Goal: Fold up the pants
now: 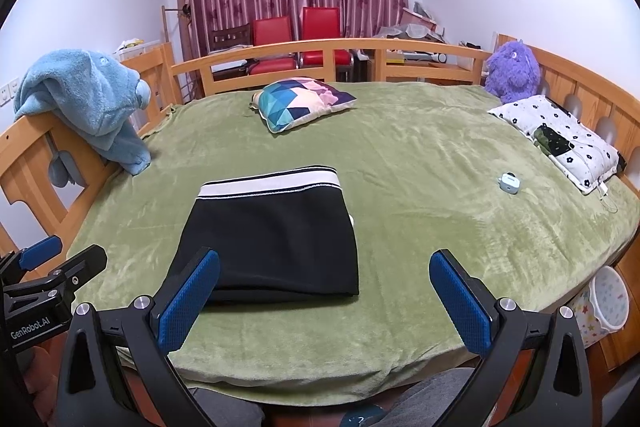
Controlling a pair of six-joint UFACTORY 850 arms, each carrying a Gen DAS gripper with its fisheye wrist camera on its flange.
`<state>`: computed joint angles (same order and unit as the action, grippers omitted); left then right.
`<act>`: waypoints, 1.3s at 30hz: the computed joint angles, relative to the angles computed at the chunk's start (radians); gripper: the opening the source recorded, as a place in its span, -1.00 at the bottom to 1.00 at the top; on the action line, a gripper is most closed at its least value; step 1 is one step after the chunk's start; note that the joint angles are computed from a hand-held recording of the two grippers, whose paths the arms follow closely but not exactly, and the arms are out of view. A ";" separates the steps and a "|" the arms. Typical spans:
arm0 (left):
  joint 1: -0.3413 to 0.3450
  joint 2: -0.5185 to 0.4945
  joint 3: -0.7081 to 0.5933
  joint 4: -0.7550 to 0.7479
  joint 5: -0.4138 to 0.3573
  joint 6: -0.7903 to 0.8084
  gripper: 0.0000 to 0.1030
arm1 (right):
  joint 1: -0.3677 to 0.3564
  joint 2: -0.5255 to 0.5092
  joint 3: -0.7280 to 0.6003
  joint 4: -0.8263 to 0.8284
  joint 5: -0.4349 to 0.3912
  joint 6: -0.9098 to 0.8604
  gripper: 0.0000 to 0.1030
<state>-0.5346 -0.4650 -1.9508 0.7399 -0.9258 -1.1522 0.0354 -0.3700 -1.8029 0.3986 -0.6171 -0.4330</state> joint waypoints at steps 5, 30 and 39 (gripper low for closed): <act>0.006 0.002 0.002 -0.004 0.005 0.005 0.84 | -0.004 -0.007 -0.008 0.007 -0.007 -0.013 0.99; 0.016 0.005 0.004 -0.008 0.005 0.001 0.84 | -0.008 -0.023 -0.024 0.012 -0.010 -0.030 1.00; 0.016 0.008 0.007 -0.006 0.006 -0.007 0.84 | -0.014 -0.036 -0.037 0.030 -0.017 -0.059 1.00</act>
